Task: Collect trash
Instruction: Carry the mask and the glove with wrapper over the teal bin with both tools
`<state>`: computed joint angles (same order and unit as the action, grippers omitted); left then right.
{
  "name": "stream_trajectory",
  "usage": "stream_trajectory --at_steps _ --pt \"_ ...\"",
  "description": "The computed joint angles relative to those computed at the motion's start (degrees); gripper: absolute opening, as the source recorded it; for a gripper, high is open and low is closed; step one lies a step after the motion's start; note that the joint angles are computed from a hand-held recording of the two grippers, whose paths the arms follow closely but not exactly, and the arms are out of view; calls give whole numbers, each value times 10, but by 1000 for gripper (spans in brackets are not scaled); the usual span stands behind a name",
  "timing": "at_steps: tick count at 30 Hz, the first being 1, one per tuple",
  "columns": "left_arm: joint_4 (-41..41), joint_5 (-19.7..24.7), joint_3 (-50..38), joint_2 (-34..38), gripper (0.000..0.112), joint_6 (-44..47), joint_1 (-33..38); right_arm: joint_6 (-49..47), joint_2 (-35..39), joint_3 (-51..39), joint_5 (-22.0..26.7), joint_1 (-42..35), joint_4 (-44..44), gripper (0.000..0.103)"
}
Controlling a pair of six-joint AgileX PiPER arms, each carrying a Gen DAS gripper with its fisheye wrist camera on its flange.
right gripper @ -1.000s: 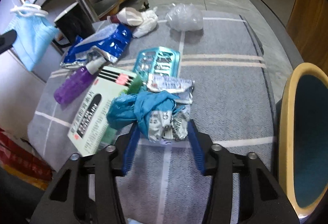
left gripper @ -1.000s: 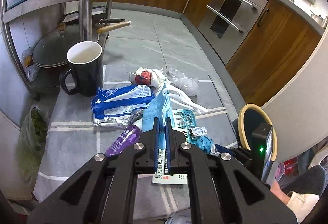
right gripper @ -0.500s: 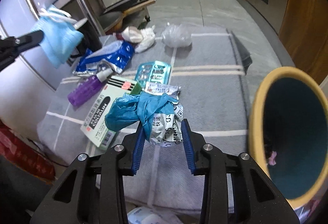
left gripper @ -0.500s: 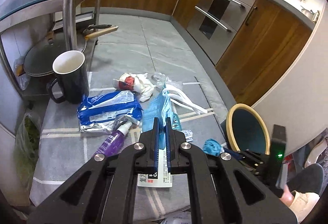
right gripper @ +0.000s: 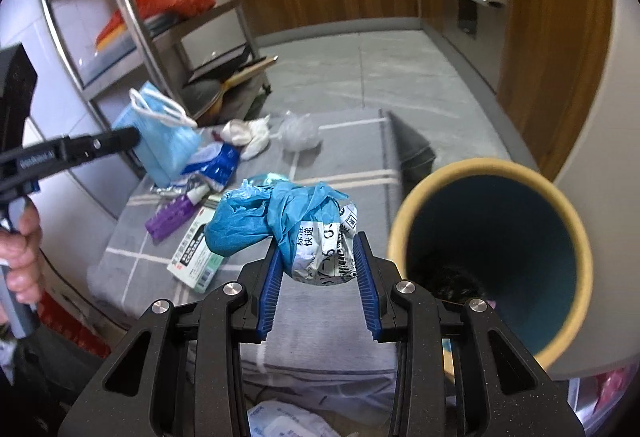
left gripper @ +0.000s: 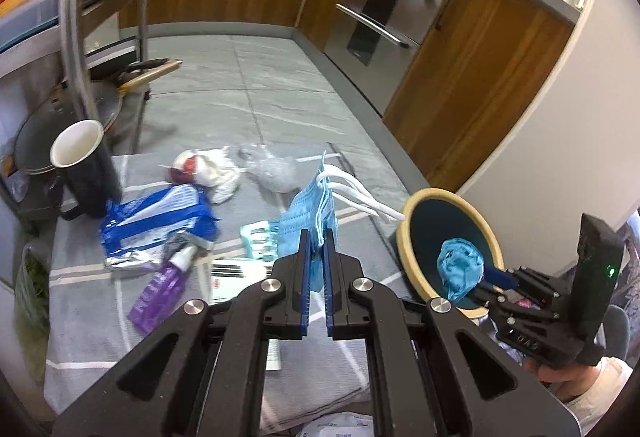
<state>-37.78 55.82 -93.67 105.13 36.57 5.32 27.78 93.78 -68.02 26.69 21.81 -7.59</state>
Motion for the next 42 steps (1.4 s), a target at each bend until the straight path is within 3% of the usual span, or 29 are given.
stream_trajectory --at_steps 14,21,34,40,42 --pt "-4 -1 3 9 5 -17 -105 2 -94 107 -45 -81 26 37" --pt "-5 -4 -6 34 5 -30 -163 -45 -129 153 -65 -140 86 37" --pt "-15 12 -74 140 5 -85 -237 -157 -153 206 -80 -213 204 37" --pt "25 16 -106 183 5 -123 -261 -139 -142 206 -80 -219 194 37" --pt "43 18 -112 192 11 -134 -266 -139 -140 209 -81 -222 197 37"
